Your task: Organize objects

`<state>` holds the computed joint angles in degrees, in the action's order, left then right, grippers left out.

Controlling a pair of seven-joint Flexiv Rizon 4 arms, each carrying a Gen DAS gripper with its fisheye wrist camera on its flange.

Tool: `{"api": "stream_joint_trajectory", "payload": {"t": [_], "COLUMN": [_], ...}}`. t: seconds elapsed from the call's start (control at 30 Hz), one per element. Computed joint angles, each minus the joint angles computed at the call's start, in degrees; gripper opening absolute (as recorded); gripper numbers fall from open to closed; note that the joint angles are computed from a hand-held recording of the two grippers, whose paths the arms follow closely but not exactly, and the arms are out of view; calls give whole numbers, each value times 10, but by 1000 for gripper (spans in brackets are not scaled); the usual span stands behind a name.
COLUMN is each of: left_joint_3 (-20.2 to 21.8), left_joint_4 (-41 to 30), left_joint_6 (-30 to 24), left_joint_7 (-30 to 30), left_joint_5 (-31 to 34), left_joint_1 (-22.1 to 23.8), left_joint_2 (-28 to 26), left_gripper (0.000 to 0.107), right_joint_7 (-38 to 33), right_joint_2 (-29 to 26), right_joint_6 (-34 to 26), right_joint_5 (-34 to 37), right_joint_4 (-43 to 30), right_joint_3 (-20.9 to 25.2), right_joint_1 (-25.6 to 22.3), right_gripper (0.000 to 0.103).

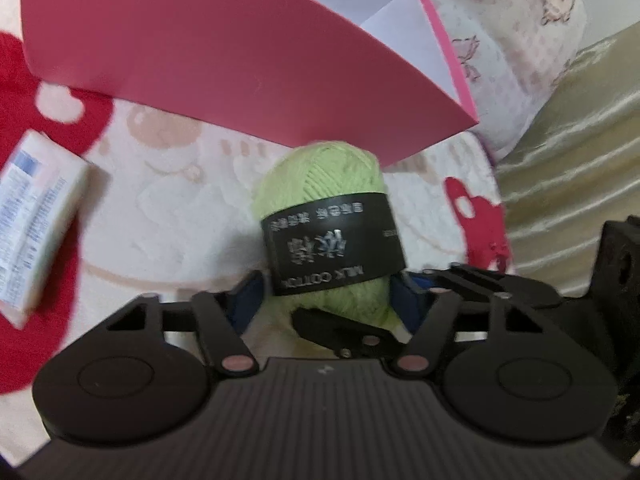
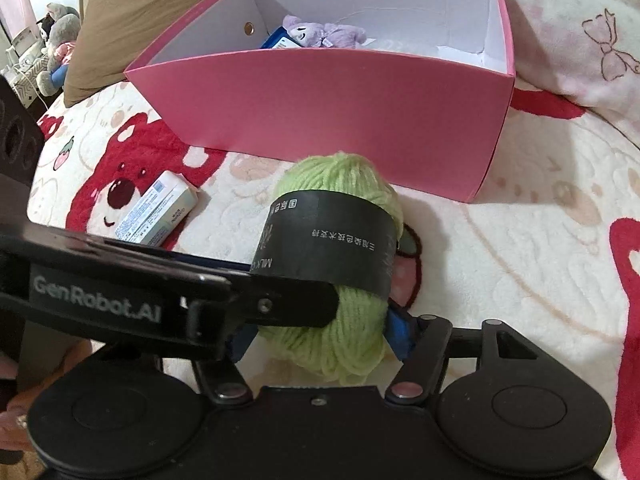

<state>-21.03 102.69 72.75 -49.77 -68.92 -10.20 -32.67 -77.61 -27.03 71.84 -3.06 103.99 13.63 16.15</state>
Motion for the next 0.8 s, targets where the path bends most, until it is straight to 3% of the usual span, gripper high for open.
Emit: {"api": "stream_joint_trajectory", "payload": {"t": [0.33,0.8], "left_joint_3": [-6,26], "left_joint_4": [13,44], "left_joint_6": [39,18], "left_joint_7": [45,-15], "left_joint_5": [-34,28], "left_joint_1": [-14,-26], "left_joint_2": [16,60], "left_gripper": [55,54], "right_joint_7": [-3,-44], "right_joint_2": [9,34], "right_joint_6": [6,-7], "right_joint_5": [-4,45], "right_joint_4": [8,13], "right_joint_3": [-1,33], "right_joint_1": [2,-16], "right_gripper": [60,60]}}
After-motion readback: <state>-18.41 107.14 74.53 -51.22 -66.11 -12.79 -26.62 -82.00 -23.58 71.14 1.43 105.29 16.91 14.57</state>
